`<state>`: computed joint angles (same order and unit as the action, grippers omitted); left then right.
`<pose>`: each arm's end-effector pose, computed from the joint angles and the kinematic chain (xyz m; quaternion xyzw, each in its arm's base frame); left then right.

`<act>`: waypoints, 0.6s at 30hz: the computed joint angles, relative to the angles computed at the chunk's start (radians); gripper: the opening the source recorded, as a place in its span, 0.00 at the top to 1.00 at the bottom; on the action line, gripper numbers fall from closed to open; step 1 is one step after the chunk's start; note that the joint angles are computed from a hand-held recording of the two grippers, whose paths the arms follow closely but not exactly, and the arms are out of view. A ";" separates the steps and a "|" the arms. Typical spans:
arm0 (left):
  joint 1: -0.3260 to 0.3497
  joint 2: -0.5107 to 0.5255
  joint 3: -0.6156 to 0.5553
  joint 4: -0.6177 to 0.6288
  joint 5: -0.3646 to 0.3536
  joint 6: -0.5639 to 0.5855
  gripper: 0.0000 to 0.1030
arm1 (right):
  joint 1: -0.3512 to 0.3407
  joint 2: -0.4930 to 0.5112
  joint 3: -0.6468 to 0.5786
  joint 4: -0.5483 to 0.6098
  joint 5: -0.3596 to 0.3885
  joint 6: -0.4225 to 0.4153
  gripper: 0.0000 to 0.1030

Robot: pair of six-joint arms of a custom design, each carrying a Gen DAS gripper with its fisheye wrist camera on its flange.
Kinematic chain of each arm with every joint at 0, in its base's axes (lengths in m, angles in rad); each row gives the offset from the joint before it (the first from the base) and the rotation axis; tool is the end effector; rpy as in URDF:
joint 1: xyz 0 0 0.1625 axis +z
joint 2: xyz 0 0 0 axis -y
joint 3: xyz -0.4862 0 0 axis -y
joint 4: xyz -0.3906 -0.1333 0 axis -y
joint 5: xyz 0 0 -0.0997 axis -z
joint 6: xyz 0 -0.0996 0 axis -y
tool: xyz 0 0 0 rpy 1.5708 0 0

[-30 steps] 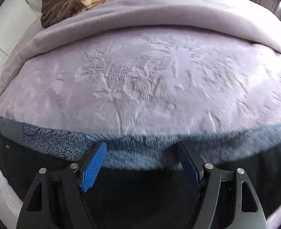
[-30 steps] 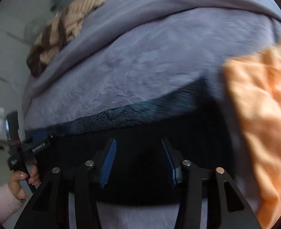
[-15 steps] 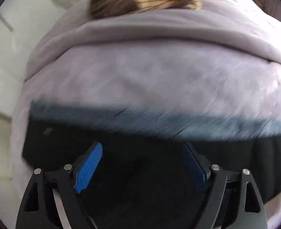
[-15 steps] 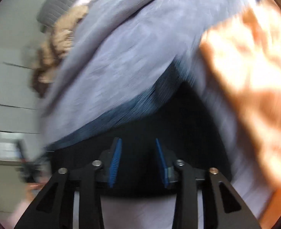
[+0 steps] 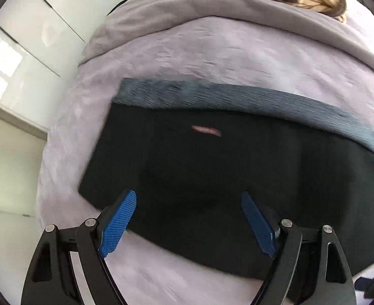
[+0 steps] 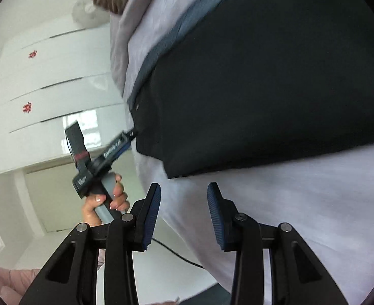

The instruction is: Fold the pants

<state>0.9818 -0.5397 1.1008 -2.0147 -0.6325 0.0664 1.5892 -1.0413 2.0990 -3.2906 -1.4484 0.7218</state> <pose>-0.2890 -0.8171 0.1344 0.3117 0.8345 -0.0661 0.4495 0.1560 -0.5739 0.2251 0.3065 0.8930 -0.2815 0.1713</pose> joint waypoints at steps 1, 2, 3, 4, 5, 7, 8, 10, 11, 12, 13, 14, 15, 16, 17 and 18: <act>0.011 0.015 -0.016 -0.032 0.015 0.044 0.16 | 0.004 0.032 -0.020 -0.018 0.003 0.009 0.59; 0.025 0.026 -0.031 -0.069 0.026 0.096 0.16 | 0.010 0.071 -0.051 -0.031 -0.004 0.022 0.59; 0.043 0.043 -0.065 -0.073 0.021 0.128 0.16 | 0.014 0.086 -0.059 -0.035 -0.015 0.032 0.59; 0.046 0.052 -0.093 -0.044 0.003 0.118 0.15 | 0.021 0.109 -0.074 -0.037 -0.028 0.048 0.59; 0.060 0.056 -0.116 -0.018 -0.031 0.102 0.07 | 0.026 0.126 -0.089 -0.035 -0.041 0.061 0.59; 0.083 0.061 -0.141 -0.018 -0.071 0.095 0.00 | 0.038 0.133 -0.077 -0.052 -0.066 0.071 0.59; 0.090 0.060 -0.151 -0.002 -0.099 0.084 0.00 | 0.043 0.132 -0.069 -0.061 -0.080 0.077 0.59; 0.101 0.062 -0.171 0.017 -0.137 0.081 0.00 | 0.046 0.135 -0.063 -0.088 -0.098 0.092 0.59; 0.103 0.061 -0.173 0.015 -0.143 0.093 0.00 | 0.050 0.139 -0.072 -0.092 -0.109 0.104 0.59; 0.103 0.061 -0.174 0.013 -0.144 0.108 0.00 | 0.050 0.135 -0.069 -0.107 -0.117 0.117 0.60; 0.102 0.059 -0.171 0.006 -0.145 0.129 0.00 | 0.058 0.127 -0.069 -0.110 -0.147 0.126 0.75; 0.101 0.056 -0.166 -0.004 -0.147 0.151 0.00 | 0.076 0.111 -0.077 -0.084 -0.202 0.117 0.89; 0.102 0.052 -0.159 -0.015 -0.155 0.164 0.00 | 0.086 0.116 -0.113 -0.057 -0.224 0.104 0.90; 0.102 0.049 -0.154 -0.018 -0.161 0.164 0.00 | 0.106 0.111 -0.124 -0.054 -0.263 0.082 0.90; 0.105 0.047 -0.151 -0.023 -0.169 0.166 0.00 | 0.118 0.108 -0.126 -0.043 -0.286 0.074 0.91; 0.106 0.047 -0.148 -0.027 -0.174 0.167 0.00 | 0.131 0.108 -0.123 -0.024 -0.318 0.076 0.91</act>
<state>1.0875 -0.4931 0.9526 -2.0419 -0.8061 0.2333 1.7199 -0.9329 1.9755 -3.3148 -1.7662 0.7982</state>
